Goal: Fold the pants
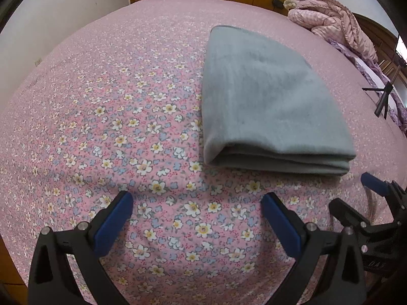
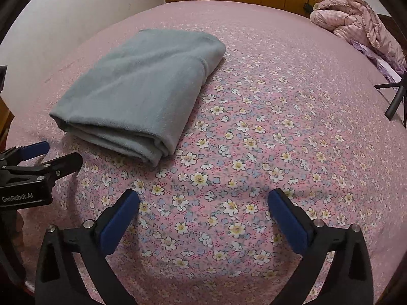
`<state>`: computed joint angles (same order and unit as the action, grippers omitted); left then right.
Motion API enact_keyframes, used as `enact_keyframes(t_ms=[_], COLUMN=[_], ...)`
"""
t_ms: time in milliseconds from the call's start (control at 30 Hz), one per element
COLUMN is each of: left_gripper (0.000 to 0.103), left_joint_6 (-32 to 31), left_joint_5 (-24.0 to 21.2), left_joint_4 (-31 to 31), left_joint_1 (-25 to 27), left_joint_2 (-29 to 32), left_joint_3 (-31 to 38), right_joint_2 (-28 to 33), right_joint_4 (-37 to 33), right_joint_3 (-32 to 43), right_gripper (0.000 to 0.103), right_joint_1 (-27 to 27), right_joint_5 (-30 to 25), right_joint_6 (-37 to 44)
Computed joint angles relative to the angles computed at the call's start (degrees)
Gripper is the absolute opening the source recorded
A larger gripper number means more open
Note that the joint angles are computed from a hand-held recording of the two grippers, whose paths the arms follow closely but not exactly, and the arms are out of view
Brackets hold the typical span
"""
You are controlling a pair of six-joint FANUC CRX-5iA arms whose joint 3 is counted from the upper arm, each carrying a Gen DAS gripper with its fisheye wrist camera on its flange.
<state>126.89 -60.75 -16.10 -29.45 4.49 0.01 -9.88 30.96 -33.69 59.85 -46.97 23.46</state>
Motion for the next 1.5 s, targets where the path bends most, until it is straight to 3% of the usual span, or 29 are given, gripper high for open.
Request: enact_keyframes(t_ms=[1500], left_gripper=[0.103], left_joint_6=[0.54], left_joint_5=[1.02], left_joint_4=[-0.58], left_joint_1=[-0.28], left_joint_2=[-1.38], left_joint_3=[-2.22], right_joint_2=[0.25], right_joint_4=[1.20], right_joint_3=[-0.52], right_gripper=[0.103], right_joint_1=[0.40], right_joint_5=[0.59], right_joint_6=[-1.39])
